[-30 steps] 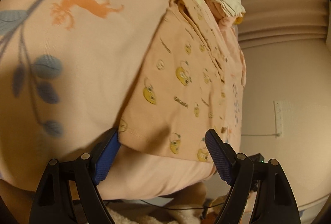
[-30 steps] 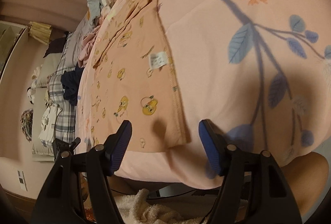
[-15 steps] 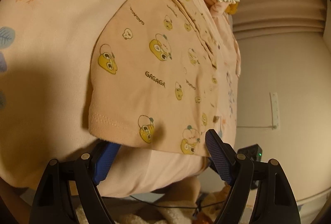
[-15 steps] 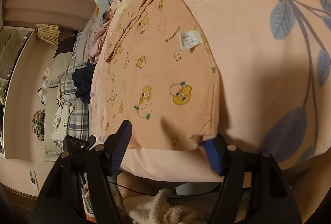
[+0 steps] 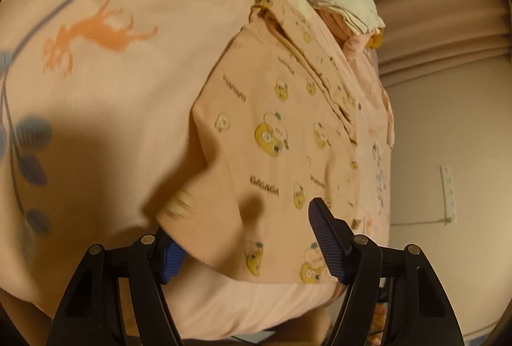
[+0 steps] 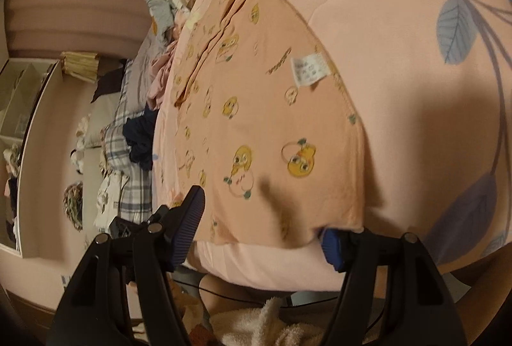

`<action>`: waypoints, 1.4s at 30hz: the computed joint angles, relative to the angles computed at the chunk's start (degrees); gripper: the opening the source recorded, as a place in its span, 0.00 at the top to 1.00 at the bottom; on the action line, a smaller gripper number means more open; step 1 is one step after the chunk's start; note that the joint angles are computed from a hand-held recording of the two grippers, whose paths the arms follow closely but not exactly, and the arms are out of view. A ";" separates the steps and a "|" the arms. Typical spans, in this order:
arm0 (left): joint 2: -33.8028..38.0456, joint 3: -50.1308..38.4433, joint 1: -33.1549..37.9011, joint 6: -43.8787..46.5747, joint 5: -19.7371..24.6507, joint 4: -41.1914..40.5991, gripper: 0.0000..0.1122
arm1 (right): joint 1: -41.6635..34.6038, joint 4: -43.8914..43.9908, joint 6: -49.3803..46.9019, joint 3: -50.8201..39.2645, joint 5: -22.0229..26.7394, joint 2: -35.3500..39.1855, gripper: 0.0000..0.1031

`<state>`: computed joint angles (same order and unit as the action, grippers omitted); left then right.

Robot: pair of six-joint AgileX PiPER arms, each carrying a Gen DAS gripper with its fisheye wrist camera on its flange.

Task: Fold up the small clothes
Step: 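Grasp the hem end of the peach shirt strip with the right tool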

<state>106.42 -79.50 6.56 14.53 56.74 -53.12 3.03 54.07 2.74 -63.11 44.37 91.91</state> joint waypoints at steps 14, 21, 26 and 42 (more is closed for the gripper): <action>0.02 2.33 -5.84 -2.62 -5.65 5.14 0.88 | 8.82 -18.38 12.31 -4.82 -4.50 3.60 0.84; -2.48 3.30 -9.85 -6.90 -11.54 15.57 0.93 | 9.11 -21.42 12.84 -4.77 -6.82 4.71 0.96; -4.76 1.49 -14.86 -15.28 -15.53 30.21 0.94 | 7.51 -16.22 8.15 -3.77 -8.16 2.26 0.95; 5.43 -22.11 -14.14 -18.31 -9.87 33.01 0.94 | 4.71 -22.52 11.47 -28.75 -1.70 13.01 0.95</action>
<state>111.85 -101.61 -7.58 -3.78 46.87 -20.10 7.73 31.55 14.21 -91.86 42.67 104.92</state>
